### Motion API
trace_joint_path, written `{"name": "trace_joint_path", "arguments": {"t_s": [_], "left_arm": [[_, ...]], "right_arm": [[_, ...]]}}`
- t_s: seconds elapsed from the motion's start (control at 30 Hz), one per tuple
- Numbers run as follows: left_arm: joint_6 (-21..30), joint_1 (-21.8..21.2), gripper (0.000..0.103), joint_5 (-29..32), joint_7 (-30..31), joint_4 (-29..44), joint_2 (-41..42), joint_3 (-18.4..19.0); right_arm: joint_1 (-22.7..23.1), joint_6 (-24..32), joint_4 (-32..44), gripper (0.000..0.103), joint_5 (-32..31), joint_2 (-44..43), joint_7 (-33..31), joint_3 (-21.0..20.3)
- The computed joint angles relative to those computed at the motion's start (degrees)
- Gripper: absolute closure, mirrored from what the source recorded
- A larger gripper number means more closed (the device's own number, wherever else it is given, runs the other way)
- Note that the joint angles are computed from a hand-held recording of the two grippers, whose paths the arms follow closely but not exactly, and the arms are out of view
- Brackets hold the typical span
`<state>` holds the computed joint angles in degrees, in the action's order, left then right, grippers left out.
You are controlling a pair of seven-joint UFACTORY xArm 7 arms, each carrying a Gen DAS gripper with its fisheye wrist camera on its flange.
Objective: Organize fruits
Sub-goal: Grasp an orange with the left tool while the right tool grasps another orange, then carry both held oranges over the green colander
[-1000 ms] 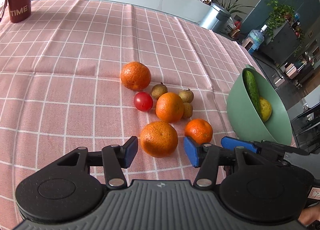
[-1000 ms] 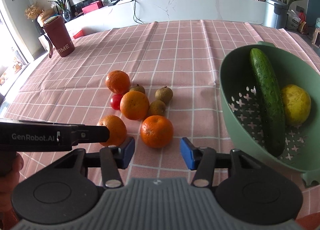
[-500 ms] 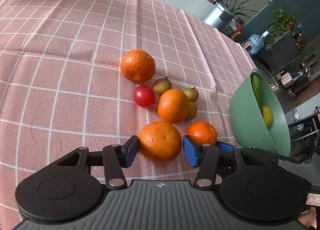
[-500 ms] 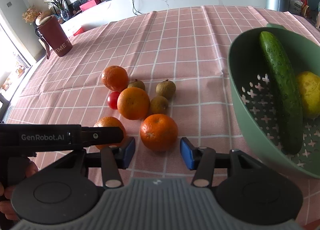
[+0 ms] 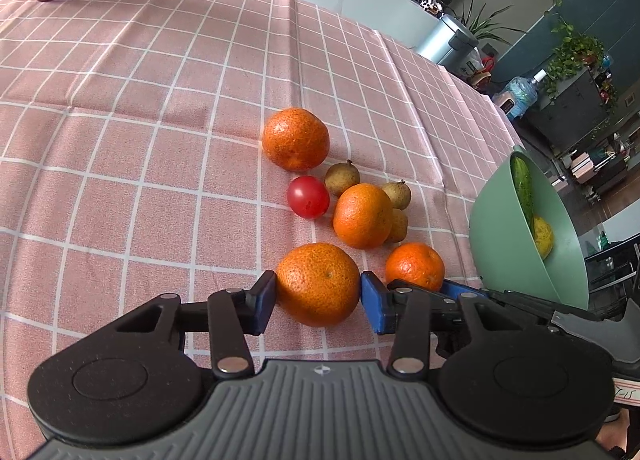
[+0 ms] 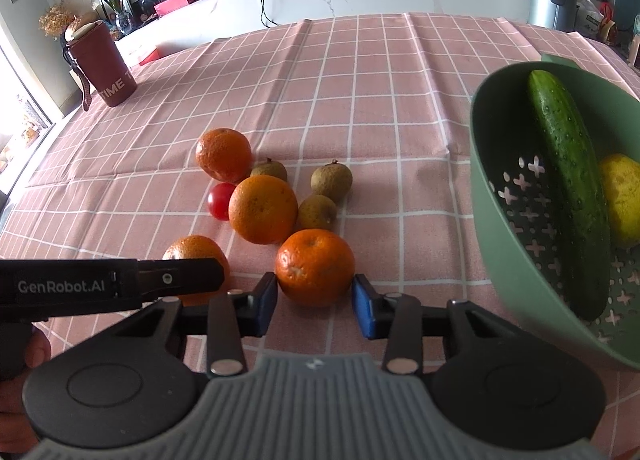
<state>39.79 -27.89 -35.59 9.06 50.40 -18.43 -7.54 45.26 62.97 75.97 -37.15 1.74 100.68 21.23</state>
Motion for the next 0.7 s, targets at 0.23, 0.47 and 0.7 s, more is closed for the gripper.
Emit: {"name": "trace_joint_path", "arguments": {"t_s": [0.23, 0.47, 0.7], "left_arm": [[-0.78, 0.16, 0.052, -0.95, -3.12, -0.93, -2.41, 0.19], [-0.74, -0.43, 0.052, 0.57, -6.97, -2.22, -7.15, 0.52], [-1.59, -2.12, 0.052, 2.54, -10.08, -0.91, -10.55, -0.52]], "right_arm": [[0.67, 1.38, 0.8, 0.067, -1.22, -0.28, -0.16, 0.67], [2.54, 5.21, 2.9, 0.067, -3.6, -0.8, -0.33, 1.98], [3.96, 10.2, 4.34, 0.067, -5.38, -3.81, 0.25, 4.14]]}}
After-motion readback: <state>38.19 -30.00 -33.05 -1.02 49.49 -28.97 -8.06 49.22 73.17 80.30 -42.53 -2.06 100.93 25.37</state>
